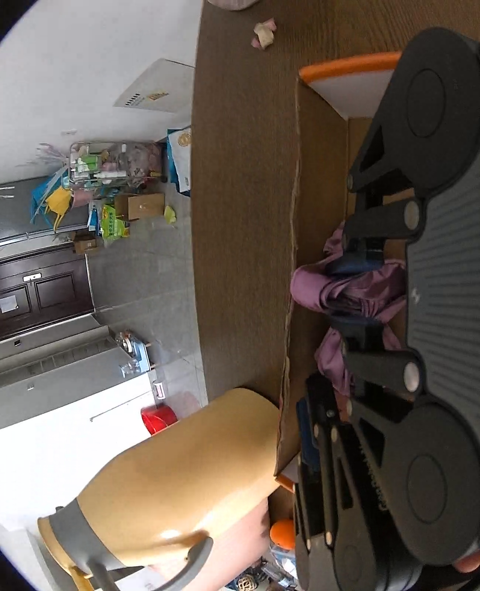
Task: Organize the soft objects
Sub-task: 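Carry the scrunchies into the box with both tools and release them, then withdraw both tools from the box back toward the pile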
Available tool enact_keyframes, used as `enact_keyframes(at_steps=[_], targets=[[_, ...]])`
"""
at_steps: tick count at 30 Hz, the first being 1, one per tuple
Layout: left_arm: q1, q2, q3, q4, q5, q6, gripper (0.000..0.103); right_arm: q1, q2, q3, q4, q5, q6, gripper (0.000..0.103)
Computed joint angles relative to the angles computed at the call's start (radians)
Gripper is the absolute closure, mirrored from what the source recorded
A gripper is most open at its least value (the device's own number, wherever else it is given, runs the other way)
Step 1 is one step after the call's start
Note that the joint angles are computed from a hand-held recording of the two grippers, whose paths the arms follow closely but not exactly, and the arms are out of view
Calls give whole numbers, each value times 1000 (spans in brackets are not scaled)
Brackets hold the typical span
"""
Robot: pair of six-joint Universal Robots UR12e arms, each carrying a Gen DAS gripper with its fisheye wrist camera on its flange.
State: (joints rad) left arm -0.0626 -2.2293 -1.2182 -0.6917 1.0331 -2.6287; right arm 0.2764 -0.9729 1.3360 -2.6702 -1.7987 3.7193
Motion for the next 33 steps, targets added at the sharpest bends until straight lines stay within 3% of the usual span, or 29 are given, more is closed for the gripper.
enact_keyframes(at_steps=[3, 7, 10, 16, 23, 28, 33], targets=[[9, 32, -33, 48, -4, -4, 63, 12, -28, 14, -3, -48, -20, 63], [33, 97, -89, 105, -7, -15, 35, 40, -95, 56, -3, -139, -39, 58], [60, 156, -151, 195, -7, -37, 29, 72, -150, 94, -11, -238, -56, 46], [119, 266, -270, 360, -60, -90, 21, 147, -239, 172, -75, -397, -73, 44], [185, 377, -413, 534, -146, -131, 13, 243, -268, 203, -191, -544, -152, 34], [219, 420, -559, 785, -152, -180, 10, 316, -229, 228, -392, -683, -264, 32], [279, 434, -716, 1056, -160, -320, 4, 389, -202, 297, -585, -732, -327, 22]])
